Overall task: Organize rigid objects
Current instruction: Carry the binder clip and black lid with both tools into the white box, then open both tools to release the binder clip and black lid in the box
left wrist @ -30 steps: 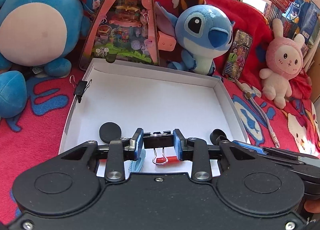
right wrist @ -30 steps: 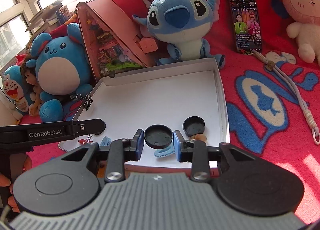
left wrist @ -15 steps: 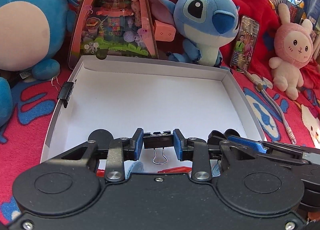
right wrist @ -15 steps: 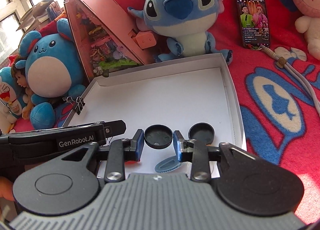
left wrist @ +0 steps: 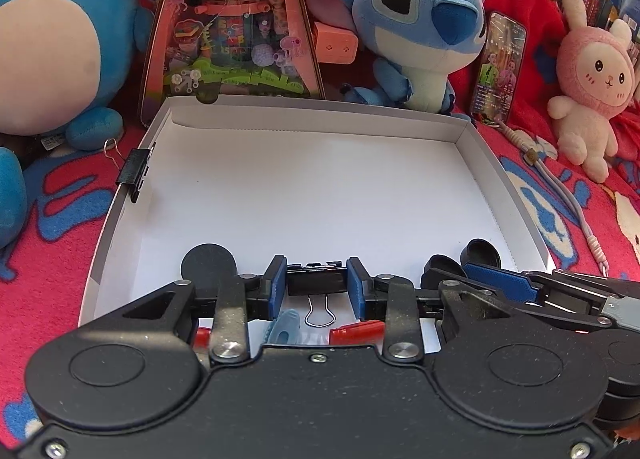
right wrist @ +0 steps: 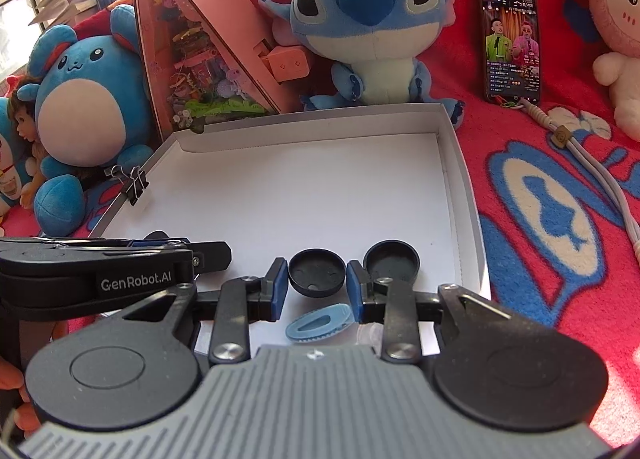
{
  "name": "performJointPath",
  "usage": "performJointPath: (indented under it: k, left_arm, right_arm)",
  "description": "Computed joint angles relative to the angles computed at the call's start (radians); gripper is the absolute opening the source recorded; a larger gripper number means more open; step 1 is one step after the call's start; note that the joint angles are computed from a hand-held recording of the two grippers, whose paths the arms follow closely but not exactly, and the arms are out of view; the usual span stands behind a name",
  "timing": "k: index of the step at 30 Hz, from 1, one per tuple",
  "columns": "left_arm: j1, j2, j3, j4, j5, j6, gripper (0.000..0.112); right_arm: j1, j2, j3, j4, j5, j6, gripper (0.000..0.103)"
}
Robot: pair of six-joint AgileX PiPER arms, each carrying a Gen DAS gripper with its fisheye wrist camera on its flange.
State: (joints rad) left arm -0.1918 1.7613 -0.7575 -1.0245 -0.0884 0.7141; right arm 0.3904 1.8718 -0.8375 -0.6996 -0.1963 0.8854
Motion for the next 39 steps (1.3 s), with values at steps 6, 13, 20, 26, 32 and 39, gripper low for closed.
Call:
performJointPath:
  k: [6, 13, 20, 26, 32, 39]
  left_arm:
    - [-0.016, 0.001, 0.019, 0.113, -0.037, -0.108, 0.031]
    - [-0.043, 0.008, 0.034, 0.137, -0.094, -0.123, 0.031]
    - [-0.058, 0.009, 0.045, 0.121, -0.128, -0.120, 0.033]
    - [-0.067, -0.032, 0.085, 0.105, -0.156, -0.109, 0.042]
    - [-0.052, -0.152, 0.203, 0.334, -0.180, -0.341, 0.056]
    - [-0.055, -0.359, 0.366, 0.407, -0.192, -0.385, 0.068]
  right_arm:
    - [-0.001, 0.006, 0.004, 0.042, -0.006, -0.058, 0.037]
    - [0.001, 0.008, 0.006, 0.080, -0.011, -0.099, 0.040]
    - [-0.002, 0.001, 0.019, 0.093, -0.028, -0.117, 0.040]
    - [0.006, -0.029, 0.062, 0.201, -0.054, -0.238, 0.046]
    - [-0.002, -0.089, 0.127, 0.217, -0.108, -0.294, 0.056]
    - [0.037, -0.200, 0.269, 0.386, -0.198, -0.557, 0.066]
